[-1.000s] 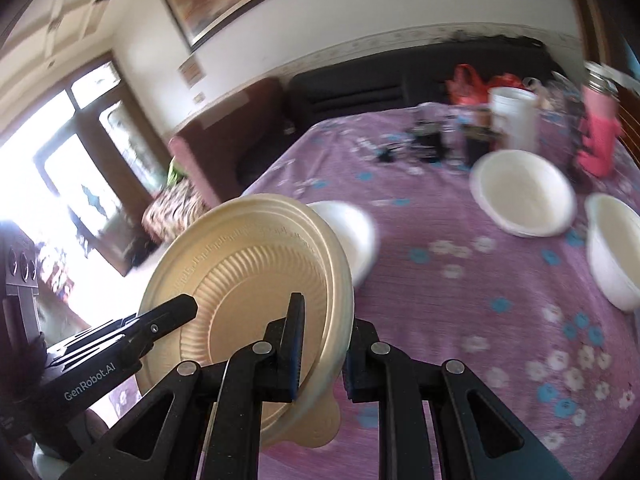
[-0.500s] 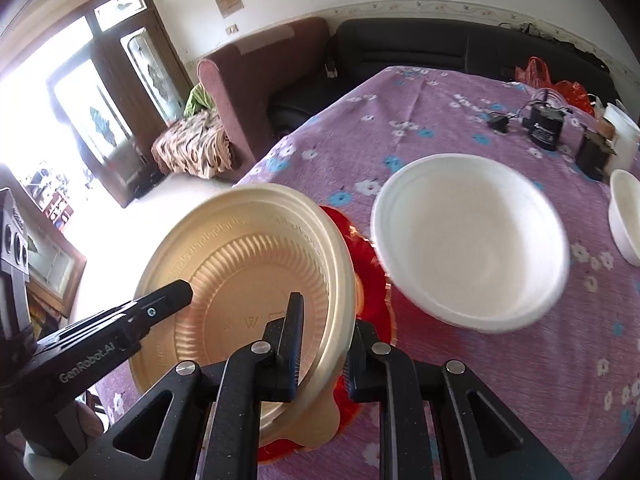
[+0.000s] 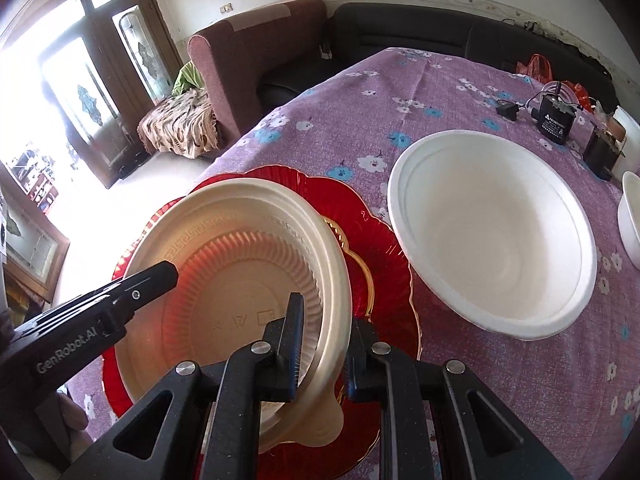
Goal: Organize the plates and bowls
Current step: 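Lower the beige bowl onto the red plates and open both grippers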
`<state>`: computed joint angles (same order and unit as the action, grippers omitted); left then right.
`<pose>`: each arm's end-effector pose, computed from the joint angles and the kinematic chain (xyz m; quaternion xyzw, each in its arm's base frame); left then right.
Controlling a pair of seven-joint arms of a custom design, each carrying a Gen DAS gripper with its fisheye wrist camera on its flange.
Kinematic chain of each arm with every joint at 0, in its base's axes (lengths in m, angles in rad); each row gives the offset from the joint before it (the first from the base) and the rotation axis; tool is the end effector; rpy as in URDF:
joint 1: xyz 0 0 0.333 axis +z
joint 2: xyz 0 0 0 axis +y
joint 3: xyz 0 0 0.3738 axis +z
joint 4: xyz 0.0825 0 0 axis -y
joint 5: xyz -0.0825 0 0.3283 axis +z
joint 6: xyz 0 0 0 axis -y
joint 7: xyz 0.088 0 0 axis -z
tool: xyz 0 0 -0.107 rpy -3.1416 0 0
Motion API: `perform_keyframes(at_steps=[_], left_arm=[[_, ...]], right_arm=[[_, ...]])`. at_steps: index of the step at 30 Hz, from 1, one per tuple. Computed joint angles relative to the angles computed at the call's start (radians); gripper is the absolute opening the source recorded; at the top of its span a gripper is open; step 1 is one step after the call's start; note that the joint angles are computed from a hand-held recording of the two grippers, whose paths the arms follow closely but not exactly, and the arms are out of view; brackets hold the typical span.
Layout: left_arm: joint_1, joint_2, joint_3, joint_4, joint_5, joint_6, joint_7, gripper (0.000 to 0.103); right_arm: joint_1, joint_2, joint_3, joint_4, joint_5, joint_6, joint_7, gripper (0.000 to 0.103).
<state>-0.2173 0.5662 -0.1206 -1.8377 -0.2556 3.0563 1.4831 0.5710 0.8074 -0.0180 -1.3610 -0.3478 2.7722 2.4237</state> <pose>0.6575 -0.1929 0.3843 -0.6811 0.6557 -0.3083 0.1053 0.6505 0.4246 0.3749 -0.6701 0.6728 -0.1366 0.2820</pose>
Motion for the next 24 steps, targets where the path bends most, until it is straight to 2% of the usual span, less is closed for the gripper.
perform_keyframes(at_steps=[2, 6, 9, 11, 13, 16, 18, 20, 22, 23, 24], left_arm=[[0.021, 0.003, -0.028, 0.001, -0.007, 0.011, 0.017, 0.041], [0.025, -0.002, -0.04, -0.01, -0.022, 0.044, 0.026, 0.05], [0.028, -0.014, -0.04, -0.032, -0.042, 0.08, 0.016, 0.058], [0.066, -0.025, -0.078, -0.05, -0.067, 0.103, 0.019, 0.059], [0.128, -0.034, -0.146, -0.072, -0.091, 0.129, 0.042, 0.06], [0.106, -0.059, -0.123, -0.099, -0.107, 0.159, 0.031, 0.066], [0.109, -0.08, -0.136, -0.129, -0.112, 0.203, 0.033, 0.07], [0.068, -0.097, -0.101, -0.148, -0.111, 0.232, 0.026, 0.074], [-0.006, -0.117, -0.03, -0.166, -0.109, 0.259, 0.021, 0.077], [-0.063, -0.125, 0.025, -0.172, -0.113, 0.268, 0.018, 0.079], [-0.142, -0.134, 0.102, -0.18, -0.121, 0.28, 0.019, 0.079]], right_arm=[[0.025, 0.0, -0.037, 0.0, -0.021, -0.001, 0.031, 0.018], [0.045, 0.002, -0.064, 0.008, -0.063, 0.0, 0.058, 0.026], [0.044, -0.002, -0.064, 0.0, -0.076, 0.023, 0.072, 0.039], [0.065, -0.008, -0.094, -0.008, -0.101, 0.03, 0.105, 0.052], [0.076, -0.018, -0.113, -0.025, -0.127, 0.053, 0.132, 0.054], [0.094, -0.037, -0.141, -0.05, -0.166, 0.074, 0.173, 0.054], [0.108, -0.058, -0.164, -0.083, -0.197, 0.1, 0.212, 0.054], [0.125, -0.084, -0.192, -0.123, -0.232, 0.131, 0.258, 0.056], [0.15, -0.114, -0.231, -0.171, -0.275, 0.165, 0.319, 0.058], [0.161, -0.13, -0.25, -0.196, -0.297, 0.182, 0.351, 0.059], [0.168, -0.142, -0.262, -0.215, -0.315, 0.195, 0.378, 0.06]])
